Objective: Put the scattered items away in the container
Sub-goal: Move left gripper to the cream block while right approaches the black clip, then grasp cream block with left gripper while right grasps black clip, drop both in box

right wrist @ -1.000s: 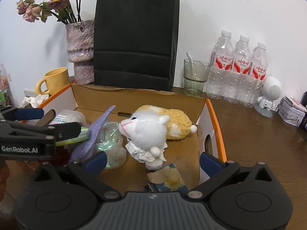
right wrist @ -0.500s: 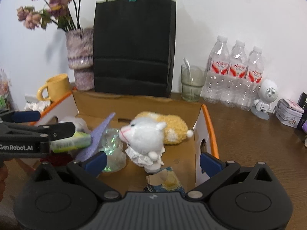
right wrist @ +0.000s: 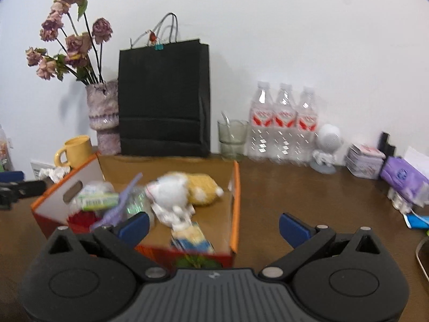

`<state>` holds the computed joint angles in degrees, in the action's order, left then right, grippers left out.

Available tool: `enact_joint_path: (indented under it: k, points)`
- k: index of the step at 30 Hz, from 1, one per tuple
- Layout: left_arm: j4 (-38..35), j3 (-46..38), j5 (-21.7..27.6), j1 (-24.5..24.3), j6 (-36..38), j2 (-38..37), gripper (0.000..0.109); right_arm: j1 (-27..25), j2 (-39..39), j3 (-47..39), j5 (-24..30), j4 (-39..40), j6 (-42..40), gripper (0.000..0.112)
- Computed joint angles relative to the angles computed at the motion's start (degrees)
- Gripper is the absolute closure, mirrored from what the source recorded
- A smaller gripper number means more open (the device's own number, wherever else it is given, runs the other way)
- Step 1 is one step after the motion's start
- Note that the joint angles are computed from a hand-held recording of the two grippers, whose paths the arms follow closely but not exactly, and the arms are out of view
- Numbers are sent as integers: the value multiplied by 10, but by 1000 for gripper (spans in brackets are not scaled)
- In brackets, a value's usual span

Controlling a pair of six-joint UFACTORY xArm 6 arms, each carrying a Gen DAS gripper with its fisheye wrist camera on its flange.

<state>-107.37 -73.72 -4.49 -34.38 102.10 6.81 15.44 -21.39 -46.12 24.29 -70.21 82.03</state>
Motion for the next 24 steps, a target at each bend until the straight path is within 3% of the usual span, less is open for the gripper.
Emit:
enact_joint_path:
  k: [5,10,14,16,20,24]
  points:
    - [93,75,9,-5,-83,-29,6,4,-18,51,7,51,-32,9]
    - [269,123,19,-11,-257,-20,6,14,6,67,18,61,-31,18]
    - [321,123,18,-18,-300,5,8,14,20,66,5,60,-28,32]
    - [381,124,19,-19,-357,17,10,12,21,68,-3,62,-28,37]
    - [495,121,26,-12,-469,38,25,0,24,73,-26,78,-38,58]
    - [535,112,30,-8,-516,52,35,-7,28,76,-46,86,-45,71]
